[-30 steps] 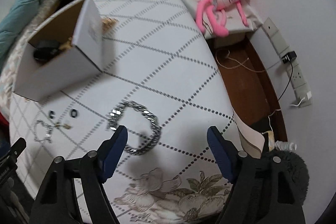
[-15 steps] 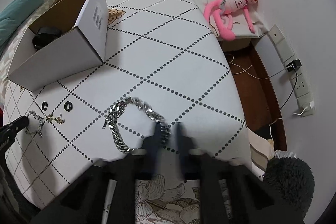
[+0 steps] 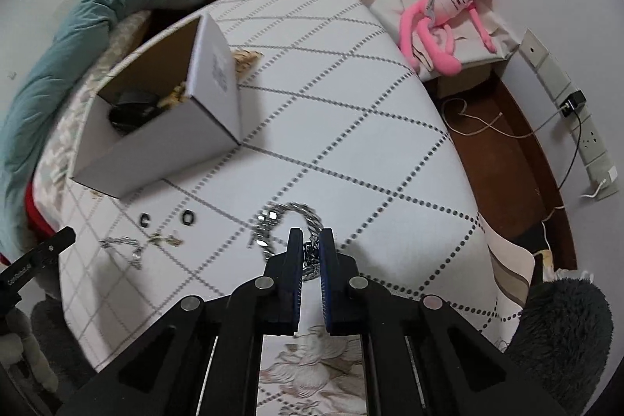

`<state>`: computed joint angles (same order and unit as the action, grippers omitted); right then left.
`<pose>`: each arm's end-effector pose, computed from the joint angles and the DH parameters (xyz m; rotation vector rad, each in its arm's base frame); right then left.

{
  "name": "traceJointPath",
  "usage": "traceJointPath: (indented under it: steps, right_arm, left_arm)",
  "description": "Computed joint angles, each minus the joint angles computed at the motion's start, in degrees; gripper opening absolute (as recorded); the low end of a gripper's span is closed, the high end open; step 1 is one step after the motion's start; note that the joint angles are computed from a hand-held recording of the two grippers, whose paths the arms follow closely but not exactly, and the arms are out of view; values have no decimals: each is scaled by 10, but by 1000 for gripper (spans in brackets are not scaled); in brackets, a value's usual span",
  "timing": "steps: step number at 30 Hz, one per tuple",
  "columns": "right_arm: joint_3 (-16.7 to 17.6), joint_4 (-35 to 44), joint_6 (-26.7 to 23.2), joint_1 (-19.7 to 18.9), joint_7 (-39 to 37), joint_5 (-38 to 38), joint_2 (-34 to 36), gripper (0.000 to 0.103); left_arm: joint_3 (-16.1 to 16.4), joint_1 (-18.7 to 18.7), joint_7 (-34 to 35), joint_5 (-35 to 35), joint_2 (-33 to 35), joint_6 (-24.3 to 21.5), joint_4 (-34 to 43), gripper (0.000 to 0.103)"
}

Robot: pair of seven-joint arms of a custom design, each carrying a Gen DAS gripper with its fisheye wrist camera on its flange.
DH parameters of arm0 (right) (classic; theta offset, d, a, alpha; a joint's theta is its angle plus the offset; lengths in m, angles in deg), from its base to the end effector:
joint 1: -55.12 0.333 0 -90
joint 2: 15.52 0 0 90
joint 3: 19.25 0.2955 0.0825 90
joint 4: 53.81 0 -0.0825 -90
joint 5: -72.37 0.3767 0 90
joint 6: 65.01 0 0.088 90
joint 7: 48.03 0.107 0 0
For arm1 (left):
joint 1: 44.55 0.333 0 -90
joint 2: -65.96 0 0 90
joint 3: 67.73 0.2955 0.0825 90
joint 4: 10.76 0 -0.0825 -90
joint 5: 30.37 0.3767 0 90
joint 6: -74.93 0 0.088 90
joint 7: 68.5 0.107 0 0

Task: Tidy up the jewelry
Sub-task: 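Grasp the thin silver chain with the left tool while the right tool grasps the chunky silver chain, then lift both silver chains and carry them toward the white box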

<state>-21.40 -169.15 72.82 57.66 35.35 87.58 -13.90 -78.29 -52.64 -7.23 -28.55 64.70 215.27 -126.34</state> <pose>0.5844 0.0059 0.4604 -1.8947 1.9759 -0.1787 0.5487 -0.1858 0.4925 -2.1943 1.8775 -0.6053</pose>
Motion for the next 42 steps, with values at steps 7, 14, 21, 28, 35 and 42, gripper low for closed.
traceJointPath:
  steps: [7,14,21,28,35,42]
  right_arm:
    - [-1,7,-6,2,-26,39,-14,8]
    - [-3,1,-5,2,-14,28,-7,8]
    - [-3,-5,-7,-2,1,12,2,8]
    - [-1,-5,-15,-7,-1,22,10,8]
    - [0,3,-31,-10,-34,77,0,8]
    - [-3,28,-57,-7,-70,137,-11,8]
  left_arm:
    - [2,-2,50,-55,30,-7,30,4]
    - [-4,-26,49,-58,80,-34,52,55]
    - [3,-82,-29,129,114,-64,87,55]
    - [2,-67,-7,83,104,-20,67,3]
    - [1,-41,21,-3,53,13,21,0]
    - [3,-15,57,-91,-2,35,1,0]
